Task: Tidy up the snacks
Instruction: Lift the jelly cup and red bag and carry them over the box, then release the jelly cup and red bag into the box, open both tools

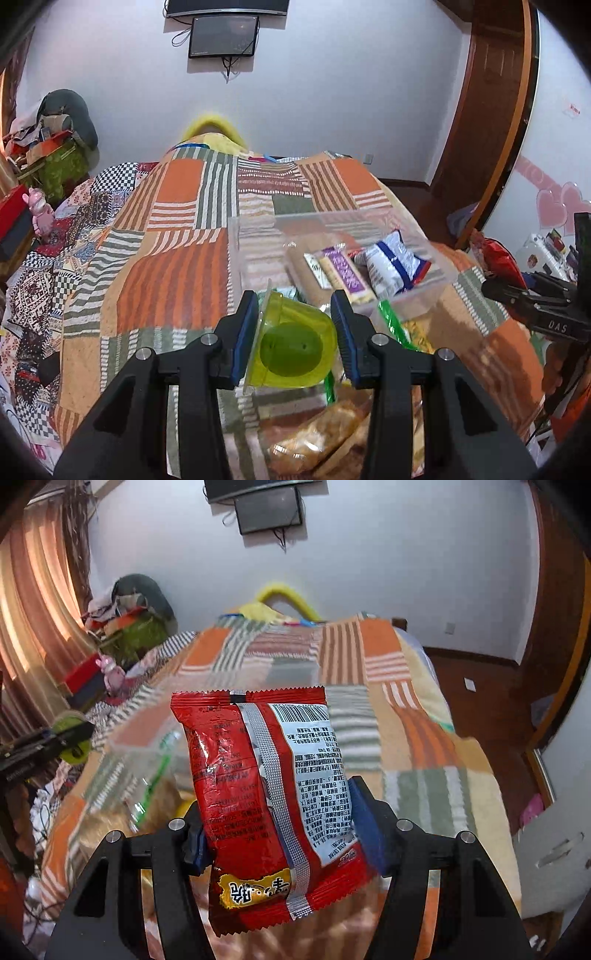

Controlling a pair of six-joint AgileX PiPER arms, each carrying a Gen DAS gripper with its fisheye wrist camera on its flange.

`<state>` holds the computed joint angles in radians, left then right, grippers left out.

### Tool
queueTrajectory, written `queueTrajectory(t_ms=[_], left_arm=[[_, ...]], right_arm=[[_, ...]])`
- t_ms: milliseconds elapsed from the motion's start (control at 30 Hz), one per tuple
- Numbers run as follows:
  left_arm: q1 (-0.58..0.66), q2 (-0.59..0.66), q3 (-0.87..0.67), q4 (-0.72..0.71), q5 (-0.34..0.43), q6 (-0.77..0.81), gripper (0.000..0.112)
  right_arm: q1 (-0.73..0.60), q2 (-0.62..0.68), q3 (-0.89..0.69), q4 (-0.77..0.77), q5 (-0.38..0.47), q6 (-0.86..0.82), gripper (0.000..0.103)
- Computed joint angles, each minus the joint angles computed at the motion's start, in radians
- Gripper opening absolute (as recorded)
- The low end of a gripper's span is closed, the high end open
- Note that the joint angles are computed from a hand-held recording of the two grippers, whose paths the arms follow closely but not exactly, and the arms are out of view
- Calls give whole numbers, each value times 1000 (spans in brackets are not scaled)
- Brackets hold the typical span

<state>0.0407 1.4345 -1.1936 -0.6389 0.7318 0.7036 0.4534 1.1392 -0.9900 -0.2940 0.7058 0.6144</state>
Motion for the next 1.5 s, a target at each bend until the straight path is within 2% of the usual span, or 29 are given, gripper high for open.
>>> queueTrajectory(t_ms=[300, 567, 833, 1267, 1333, 1433, 1500], left_arm=[[-42, 87, -74, 16, -58, -70, 41], [-100, 157, -124, 77, -125, -136, 41], [-148, 230, -170, 155, -165, -206, 41], [-181, 329, -243, 250, -134, -290, 41], [-186, 318, -226, 262, -166, -303, 41], [-196, 294, -211, 286, -197, -314, 42], [-202, 284, -208, 307, -201, -328, 50]], right_arm=[[50, 162, -112, -108, -81, 114, 59], [59, 249, -173, -124, -100, 125, 59], [48, 315, -211, -106, -91, 112, 59], [29, 367, -246, -51, -50, 54, 60], [30, 367, -245, -56, -45, 53, 62], [29, 369, -251, -54, -37, 40, 62], [25, 362, -250, -42, -32, 26, 64]])
